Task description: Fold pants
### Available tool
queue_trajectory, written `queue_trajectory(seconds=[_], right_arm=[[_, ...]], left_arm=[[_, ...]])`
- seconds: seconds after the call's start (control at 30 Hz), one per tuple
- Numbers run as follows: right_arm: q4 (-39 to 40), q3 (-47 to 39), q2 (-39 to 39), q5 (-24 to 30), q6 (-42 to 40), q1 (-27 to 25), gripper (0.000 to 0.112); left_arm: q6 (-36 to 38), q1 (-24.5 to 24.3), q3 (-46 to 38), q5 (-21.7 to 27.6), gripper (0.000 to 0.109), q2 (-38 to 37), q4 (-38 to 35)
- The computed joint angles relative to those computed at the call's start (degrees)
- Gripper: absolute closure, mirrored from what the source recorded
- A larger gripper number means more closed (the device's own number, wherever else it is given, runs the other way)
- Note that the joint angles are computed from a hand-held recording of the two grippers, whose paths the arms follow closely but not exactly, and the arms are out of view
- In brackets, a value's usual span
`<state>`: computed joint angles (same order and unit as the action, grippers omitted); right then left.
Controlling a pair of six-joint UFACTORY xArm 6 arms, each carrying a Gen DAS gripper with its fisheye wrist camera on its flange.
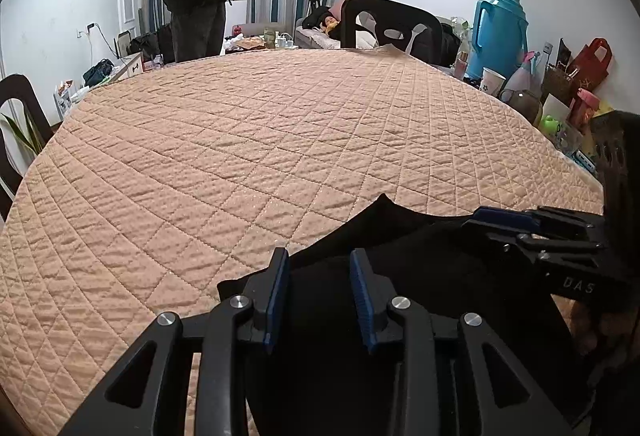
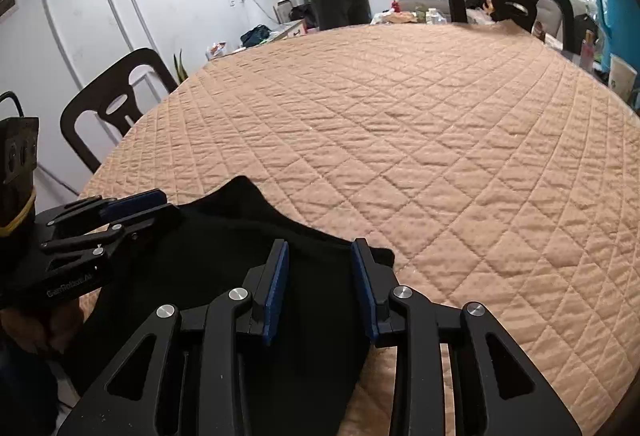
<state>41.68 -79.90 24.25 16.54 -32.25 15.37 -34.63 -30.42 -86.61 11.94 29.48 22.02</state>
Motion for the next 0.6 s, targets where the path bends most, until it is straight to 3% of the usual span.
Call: queue_trajectory(seconds=[0.13, 0.3, 0.5, 0.6], right_arm=[[3.98, 4.38, -3.33, -3.34, -4.32, 0.94, 0.079], [20.92, 13.7, -11.16, -5.91, -21.34, 3.21, 0.079], [34.39, 21.32, -16.88, -12.22, -35.04, 7.46, 0.079], [41.53, 23.51, -18.45, -14.99, -42.44, 9.33, 0.079]], left_arm=[[-6.44, 0.26, 3.8, -1.37, 0.073, -3.37, 6.78], [-13.33, 0.34, 10.97, -4.79, 0.074, -8.93, 14.4], [-34.1, 0.8, 19.64, -6.29, 0.074, -15.49, 35.3], [-39.14, 0.9, 22.33, -6.49, 0.073, -17.02, 40.4]])
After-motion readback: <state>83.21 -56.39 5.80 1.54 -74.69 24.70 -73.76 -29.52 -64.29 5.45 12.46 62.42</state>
